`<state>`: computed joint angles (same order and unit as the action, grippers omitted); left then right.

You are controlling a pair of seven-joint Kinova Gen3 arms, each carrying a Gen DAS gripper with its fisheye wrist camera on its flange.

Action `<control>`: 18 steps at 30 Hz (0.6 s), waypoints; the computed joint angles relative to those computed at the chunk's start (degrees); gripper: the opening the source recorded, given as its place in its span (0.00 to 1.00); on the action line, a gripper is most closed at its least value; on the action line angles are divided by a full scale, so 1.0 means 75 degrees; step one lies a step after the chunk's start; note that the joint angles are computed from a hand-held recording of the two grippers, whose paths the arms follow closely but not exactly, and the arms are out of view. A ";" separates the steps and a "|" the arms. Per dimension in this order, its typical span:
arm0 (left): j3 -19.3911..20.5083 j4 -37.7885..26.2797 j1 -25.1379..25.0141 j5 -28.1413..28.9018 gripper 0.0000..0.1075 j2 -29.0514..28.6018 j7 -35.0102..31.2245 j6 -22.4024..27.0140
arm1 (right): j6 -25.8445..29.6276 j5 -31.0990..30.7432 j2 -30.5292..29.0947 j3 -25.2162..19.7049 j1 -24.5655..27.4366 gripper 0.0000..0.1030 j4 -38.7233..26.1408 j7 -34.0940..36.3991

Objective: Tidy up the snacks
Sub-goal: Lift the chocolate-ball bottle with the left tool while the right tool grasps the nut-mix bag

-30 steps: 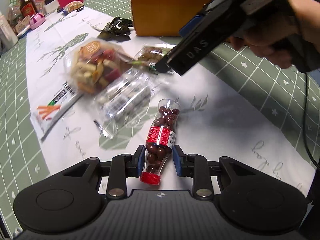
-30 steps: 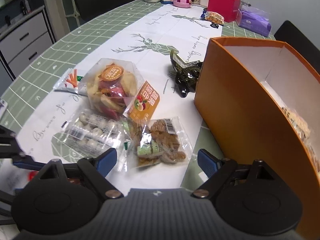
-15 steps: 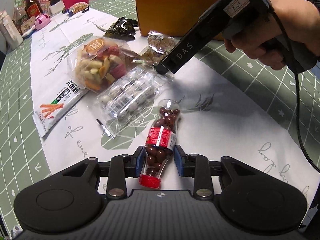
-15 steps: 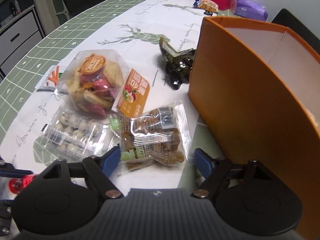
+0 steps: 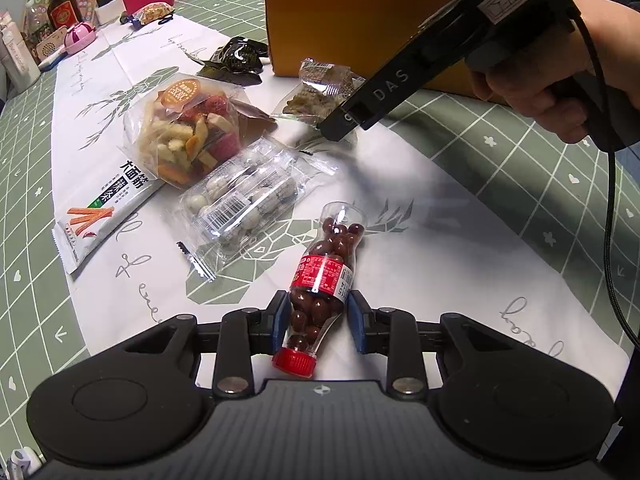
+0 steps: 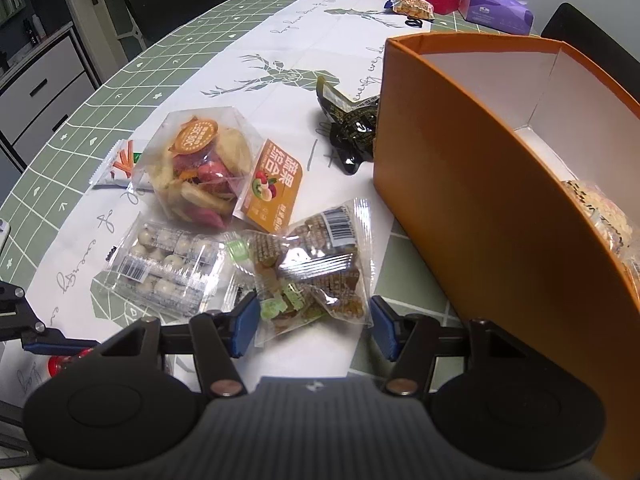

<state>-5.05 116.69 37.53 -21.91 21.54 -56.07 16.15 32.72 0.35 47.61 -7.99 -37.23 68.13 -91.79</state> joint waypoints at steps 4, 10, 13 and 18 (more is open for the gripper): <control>-0.0064 0.0069 0.0054 -0.0022 0.33 -0.0136 0.0098 -0.0090 | -0.0145 -0.0027 -0.0184 -0.0066 0.0085 0.55 0.0248 0.0074; -0.0205 0.0052 0.0171 -0.0160 0.33 -0.0232 0.0352 -0.0077 | -0.0329 -0.0115 -0.0405 -0.0156 0.0217 0.55 0.0547 0.0187; -0.0208 0.0081 0.0143 -0.0237 0.33 -0.0329 0.0444 -0.0126 | -0.0428 -0.0171 -0.0515 -0.0238 0.0307 0.55 0.0672 0.0290; -0.0441 0.0175 0.0288 -0.0496 0.33 -0.0620 0.0852 -0.0231 | -0.0638 -0.0492 -0.0750 -0.0579 0.0662 0.55 0.0923 0.0571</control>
